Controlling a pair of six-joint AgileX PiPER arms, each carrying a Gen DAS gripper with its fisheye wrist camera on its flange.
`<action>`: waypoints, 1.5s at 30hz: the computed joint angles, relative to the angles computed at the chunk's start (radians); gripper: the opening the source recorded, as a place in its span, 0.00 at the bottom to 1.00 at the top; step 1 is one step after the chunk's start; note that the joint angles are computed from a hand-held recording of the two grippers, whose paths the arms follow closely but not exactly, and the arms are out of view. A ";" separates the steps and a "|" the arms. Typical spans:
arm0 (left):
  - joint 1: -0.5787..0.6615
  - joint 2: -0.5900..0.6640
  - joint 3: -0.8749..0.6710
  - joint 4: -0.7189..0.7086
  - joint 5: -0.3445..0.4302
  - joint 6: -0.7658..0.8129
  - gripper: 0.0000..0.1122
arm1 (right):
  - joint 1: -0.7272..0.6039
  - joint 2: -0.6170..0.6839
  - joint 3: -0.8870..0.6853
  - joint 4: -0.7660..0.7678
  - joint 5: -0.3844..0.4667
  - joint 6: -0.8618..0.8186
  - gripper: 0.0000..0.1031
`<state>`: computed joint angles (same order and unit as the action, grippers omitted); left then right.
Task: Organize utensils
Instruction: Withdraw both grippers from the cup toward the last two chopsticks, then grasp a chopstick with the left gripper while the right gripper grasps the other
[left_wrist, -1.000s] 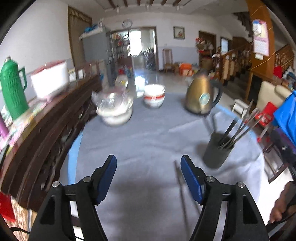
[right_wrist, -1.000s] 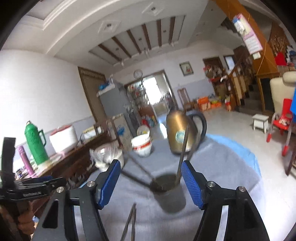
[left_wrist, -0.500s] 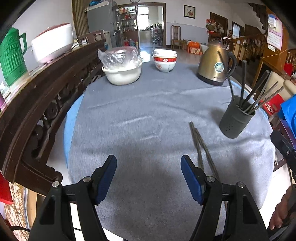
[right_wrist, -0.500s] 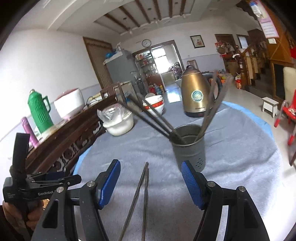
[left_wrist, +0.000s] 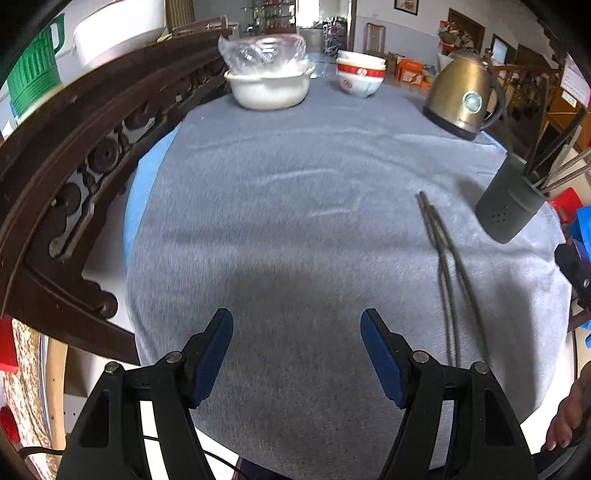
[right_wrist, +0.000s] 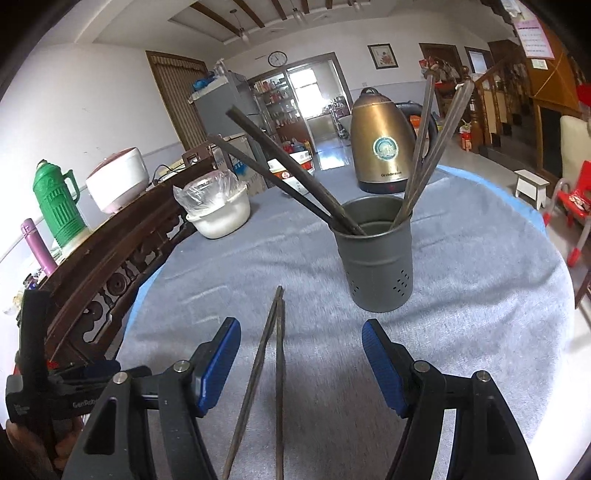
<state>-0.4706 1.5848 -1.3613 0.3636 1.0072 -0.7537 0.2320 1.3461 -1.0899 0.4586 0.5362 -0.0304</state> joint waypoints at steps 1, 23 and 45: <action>0.000 0.004 0.001 -0.003 0.002 0.000 0.64 | -0.003 0.002 0.004 0.011 -0.007 -0.010 0.70; -0.027 0.192 -0.204 -0.128 -0.033 0.145 0.64 | -0.168 0.182 0.086 0.721 0.037 -0.731 0.45; 0.059 0.529 -0.688 -0.378 0.118 0.400 0.50 | -0.249 0.208 0.118 0.892 0.118 -0.856 0.45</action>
<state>-0.4118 2.1138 -2.0493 -0.0148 1.1256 -0.3538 -0.0170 1.5546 -0.9716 1.3511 0.6539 -0.8866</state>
